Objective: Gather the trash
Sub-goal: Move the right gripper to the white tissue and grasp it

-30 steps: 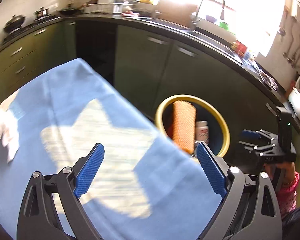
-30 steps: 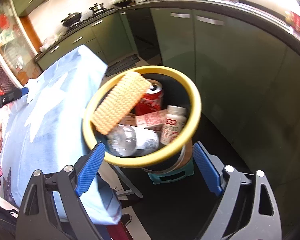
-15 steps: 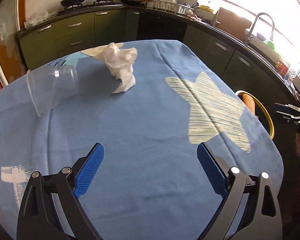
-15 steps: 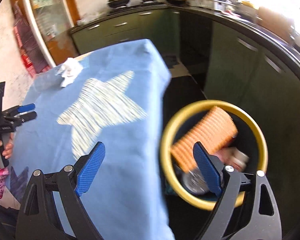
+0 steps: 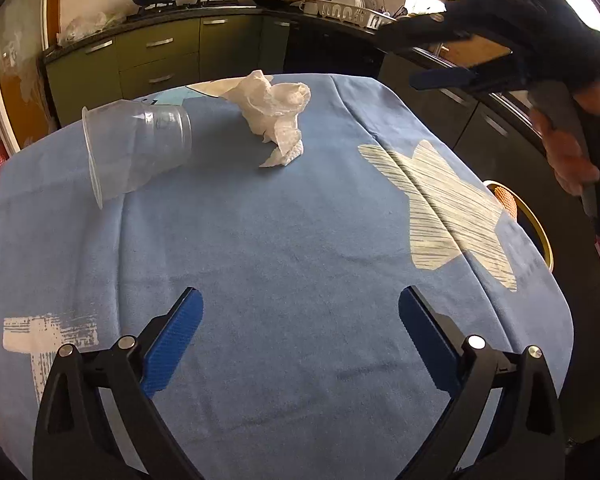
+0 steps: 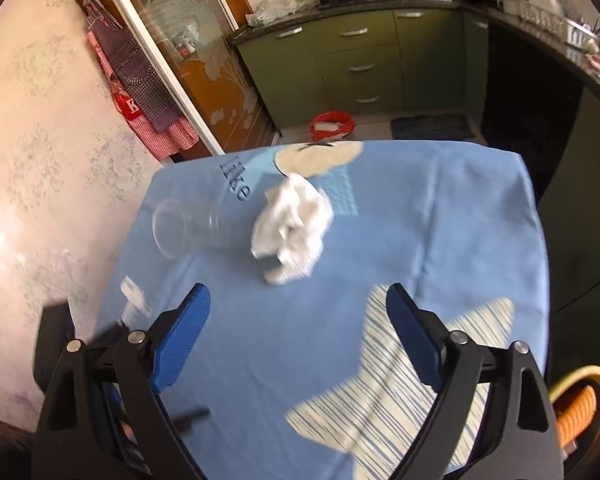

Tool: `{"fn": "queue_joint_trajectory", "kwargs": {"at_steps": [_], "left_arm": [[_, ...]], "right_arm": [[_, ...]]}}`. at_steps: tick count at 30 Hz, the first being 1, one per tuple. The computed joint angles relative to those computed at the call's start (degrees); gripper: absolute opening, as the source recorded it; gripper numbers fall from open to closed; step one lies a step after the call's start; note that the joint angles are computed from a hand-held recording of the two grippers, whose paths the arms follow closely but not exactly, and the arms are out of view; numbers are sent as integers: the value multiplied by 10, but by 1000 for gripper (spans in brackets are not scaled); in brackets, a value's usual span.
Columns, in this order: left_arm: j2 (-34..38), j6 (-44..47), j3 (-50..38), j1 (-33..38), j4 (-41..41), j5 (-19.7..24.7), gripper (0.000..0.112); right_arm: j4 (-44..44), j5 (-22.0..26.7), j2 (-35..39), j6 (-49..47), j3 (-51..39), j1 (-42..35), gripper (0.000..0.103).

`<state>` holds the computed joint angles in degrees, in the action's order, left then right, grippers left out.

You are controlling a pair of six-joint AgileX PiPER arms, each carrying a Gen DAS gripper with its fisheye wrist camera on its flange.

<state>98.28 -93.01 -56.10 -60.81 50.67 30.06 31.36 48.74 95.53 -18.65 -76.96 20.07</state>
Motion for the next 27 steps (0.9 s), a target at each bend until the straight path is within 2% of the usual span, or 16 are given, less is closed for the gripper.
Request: {"fn": "queue_joint_trajectory", "kwargs": {"at_steps": [7, 10, 12, 19, 22, 25, 27], "left_arm": [[0, -9, 14, 12, -6, -17, 97], [8, -1, 11, 14, -14, -21, 97], [13, -4, 8, 12, -10, -17, 97], [26, -1, -5, 1, -4, 7, 97], [26, -3, -4, 1, -2, 6, 98], [26, -3, -4, 1, -2, 5, 98], [26, -4, -4, 1, -1, 5, 98]], "right_arm": [[-73, 90, 181, 165, -216, 35, 84], [-94, 104, 220, 199, -258, 45, 74], [-102, 108, 234, 209, -272, 47, 64], [-125, 117, 265, 233, -304, 57, 58], [-135, 123, 275, 237, -315, 66, 47], [-140, 121, 276, 234, -313, 72, 32], [-149, 110, 266, 228, -299, 75, 17]]}}
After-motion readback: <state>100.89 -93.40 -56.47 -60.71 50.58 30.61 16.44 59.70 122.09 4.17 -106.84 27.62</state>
